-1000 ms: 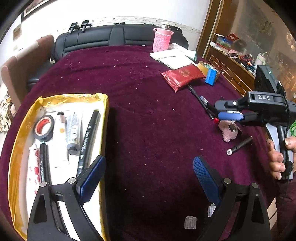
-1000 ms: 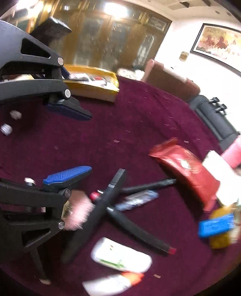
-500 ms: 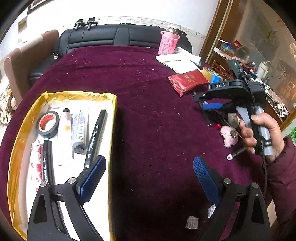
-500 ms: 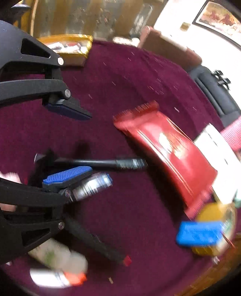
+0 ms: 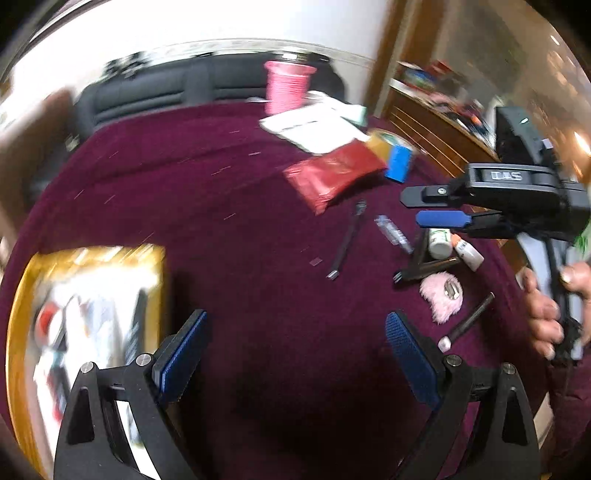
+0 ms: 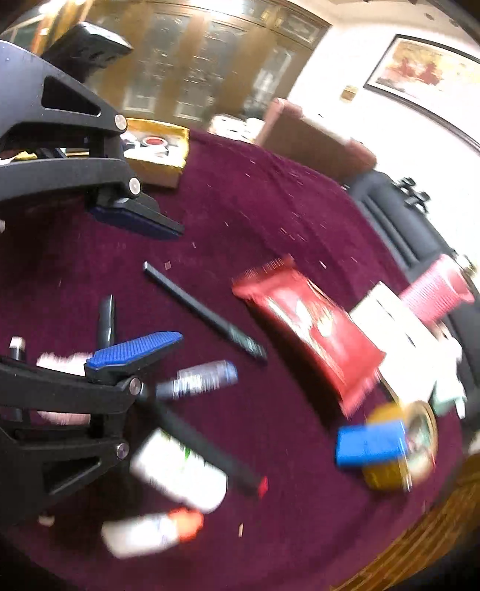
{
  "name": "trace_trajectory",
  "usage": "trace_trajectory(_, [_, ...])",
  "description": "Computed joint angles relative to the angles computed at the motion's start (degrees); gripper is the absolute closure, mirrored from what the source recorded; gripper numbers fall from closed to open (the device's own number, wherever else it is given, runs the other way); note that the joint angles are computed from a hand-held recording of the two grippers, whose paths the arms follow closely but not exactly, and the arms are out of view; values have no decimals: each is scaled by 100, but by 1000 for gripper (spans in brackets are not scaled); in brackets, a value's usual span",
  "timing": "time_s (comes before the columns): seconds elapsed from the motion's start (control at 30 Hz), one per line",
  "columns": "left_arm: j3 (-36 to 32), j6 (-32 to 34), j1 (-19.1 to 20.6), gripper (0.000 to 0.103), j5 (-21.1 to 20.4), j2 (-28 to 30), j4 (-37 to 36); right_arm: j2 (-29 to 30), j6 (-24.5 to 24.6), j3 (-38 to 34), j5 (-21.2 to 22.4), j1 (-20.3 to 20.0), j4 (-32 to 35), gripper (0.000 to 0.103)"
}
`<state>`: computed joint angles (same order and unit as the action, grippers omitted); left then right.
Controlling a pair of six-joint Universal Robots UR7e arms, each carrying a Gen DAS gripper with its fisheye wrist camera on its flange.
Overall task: Organize objects
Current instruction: 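Grasp the black pen with the left gripper, then grasp the white bottle with orange cap with the right gripper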
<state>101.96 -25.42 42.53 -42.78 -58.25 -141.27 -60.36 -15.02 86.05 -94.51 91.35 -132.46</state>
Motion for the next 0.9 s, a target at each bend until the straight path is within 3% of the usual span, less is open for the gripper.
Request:
trace_trajectory(0.13, [-932,791,278,15,-22,840,284,-217,-161,195,-236,-83,-305,52])
trace_trajectory(0.27, [-1781,1342,526,53,-303,1469,667,-308,-289,323,-297,-166,-449,52])
trace_trajectory(0.33, [-2073,1529,561,65,-221,1741,842,-331,-337,390,-297,-171,-548,52])
trace_trajectory(0.37, [-2215,1571,577,70,-153,1862,975,-345,-373,398,-275,-181,-555,52])
trace_trajectory(0.5, [-2476,1746,604,72,-88,2097,870,-354,-521,436,-206,-195,-631,52])
trace_trajectory(0.6, [-2443,1648,605,96,-158,2066,818,-350,-594,457,-192,-203,-593,52])
trace_trajectory(0.73, [-2163,1267,626,98,-397,1775,865,-416,-644,597,-246,-239,-760,52])
trace_trajectory(0.9, [-1482,765,512,98,-445,1192,867,-468,-368,591,-338,-354,-1006,52])
